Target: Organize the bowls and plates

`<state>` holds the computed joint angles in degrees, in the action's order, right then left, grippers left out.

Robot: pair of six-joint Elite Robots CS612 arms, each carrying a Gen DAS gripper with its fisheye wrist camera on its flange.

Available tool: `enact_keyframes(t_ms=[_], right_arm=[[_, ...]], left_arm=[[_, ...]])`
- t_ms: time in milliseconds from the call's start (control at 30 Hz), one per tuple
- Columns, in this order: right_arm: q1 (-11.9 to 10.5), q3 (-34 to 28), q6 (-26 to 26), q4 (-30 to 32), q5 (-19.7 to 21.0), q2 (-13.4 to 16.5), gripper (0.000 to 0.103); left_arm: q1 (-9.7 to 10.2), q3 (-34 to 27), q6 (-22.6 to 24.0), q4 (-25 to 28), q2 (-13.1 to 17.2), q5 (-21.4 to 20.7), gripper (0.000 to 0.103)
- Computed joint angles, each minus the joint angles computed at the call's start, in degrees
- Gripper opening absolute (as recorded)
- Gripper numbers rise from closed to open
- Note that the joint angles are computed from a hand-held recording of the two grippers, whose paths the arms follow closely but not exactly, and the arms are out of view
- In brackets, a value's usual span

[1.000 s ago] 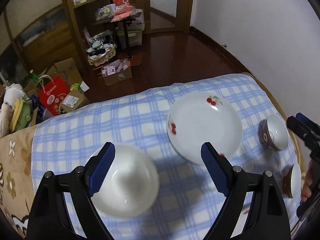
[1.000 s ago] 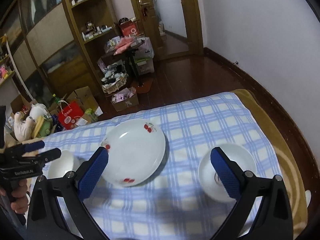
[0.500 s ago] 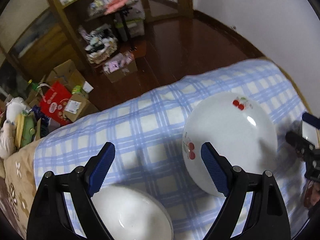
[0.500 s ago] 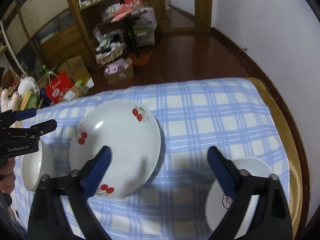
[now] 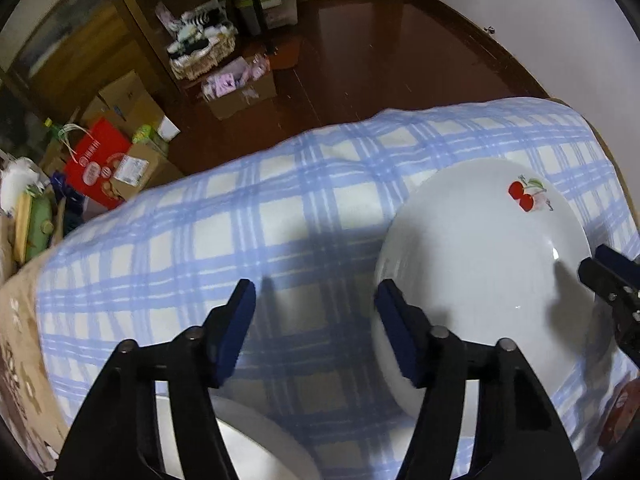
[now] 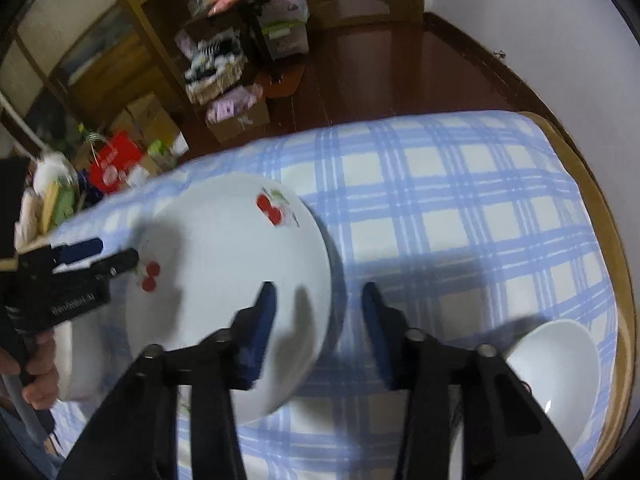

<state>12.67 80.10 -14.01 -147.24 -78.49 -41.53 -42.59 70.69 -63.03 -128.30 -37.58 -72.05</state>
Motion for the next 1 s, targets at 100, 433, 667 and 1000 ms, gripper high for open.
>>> enact_keyframes(t_ms=[100,433,667,1000], right_arm=[[0.3,-0.6,-1.5,1.3,-1.3,0.5,0.014],[-0.8,-0.9,2.8,3.3,3.8,1.0,0.009],[-1.1,0.9,4.1,1.3,4.7,0.2,0.008],[-0.8,4.1,2.8,-0.9,3.6,-2.4,0.008]], left_arm=[[0.12,0.6,0.4,-3.6,0.1,-1.6,0.038],[-0.04,2.1,-6.5,-10.0,0.1,-3.9,0.007],[-0.93,3.8,-3.9,-11.3,-1.0,-4.1,0.006],[-1.46,7.4,-5.9,-14.9,-3.0,-6.6,0.006]])
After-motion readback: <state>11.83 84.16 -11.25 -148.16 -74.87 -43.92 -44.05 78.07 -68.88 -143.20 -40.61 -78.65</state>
